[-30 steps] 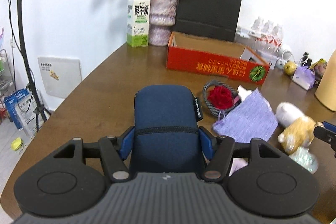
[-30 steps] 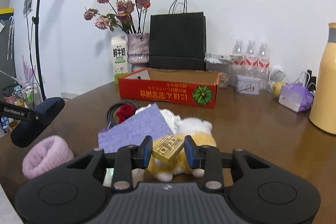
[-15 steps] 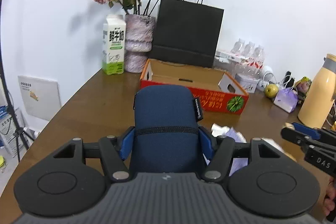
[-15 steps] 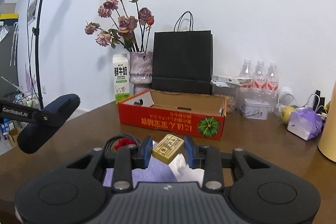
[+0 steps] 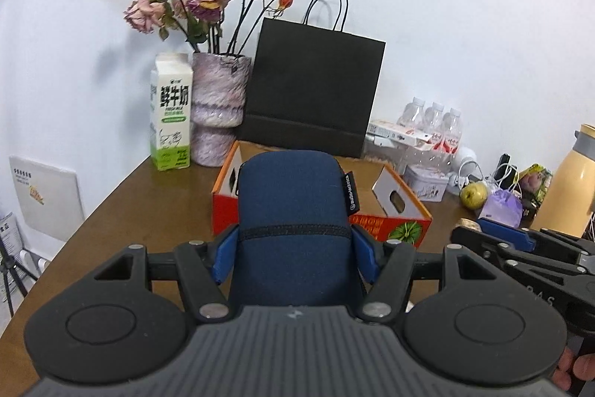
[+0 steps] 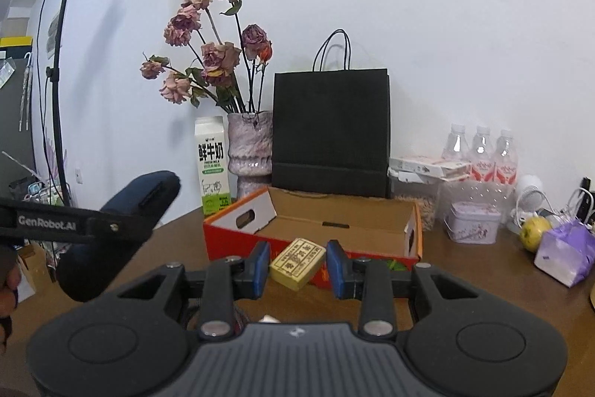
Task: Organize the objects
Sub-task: 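Carry the navy pouch with the left tool while the right tool carries the yellow block to the red box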
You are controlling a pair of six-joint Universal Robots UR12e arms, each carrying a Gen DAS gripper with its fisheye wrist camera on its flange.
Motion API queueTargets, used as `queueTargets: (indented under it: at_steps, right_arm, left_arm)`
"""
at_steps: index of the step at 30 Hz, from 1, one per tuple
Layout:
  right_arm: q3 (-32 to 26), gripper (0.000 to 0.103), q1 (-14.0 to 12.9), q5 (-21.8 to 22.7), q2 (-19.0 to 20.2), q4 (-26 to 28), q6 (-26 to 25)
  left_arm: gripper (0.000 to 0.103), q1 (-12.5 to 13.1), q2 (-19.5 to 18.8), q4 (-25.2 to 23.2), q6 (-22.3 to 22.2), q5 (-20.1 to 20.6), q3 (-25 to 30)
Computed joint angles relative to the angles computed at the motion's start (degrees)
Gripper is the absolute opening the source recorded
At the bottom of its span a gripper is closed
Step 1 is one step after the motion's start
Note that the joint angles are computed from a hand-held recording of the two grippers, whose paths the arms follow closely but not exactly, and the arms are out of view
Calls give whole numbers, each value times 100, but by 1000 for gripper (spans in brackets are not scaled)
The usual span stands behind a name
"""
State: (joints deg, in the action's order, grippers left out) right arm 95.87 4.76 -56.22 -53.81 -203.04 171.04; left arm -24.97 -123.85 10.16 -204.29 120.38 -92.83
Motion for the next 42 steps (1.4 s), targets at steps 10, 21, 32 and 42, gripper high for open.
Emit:
queueTargets:
  at_steps: [10,21,32,42]
  right_arm:
    - [-622,32,124,-212,220,403,-103]
    - [-1489,32,268,-448,600,1261,-134]
    - [-2513,32,451,-941,1096,2311,-385]
    - [-3319,32,592,-1284,1544,3048,-731]
  left_arm:
    - [64,171,-272,-236,83,-254,601]
    - [64,333,-647,-519,115,-265,1273]
    - [64,495,-1151,-854,170,-196,2102]
    - [64,626,-1562,-1116,149,-101,2775]
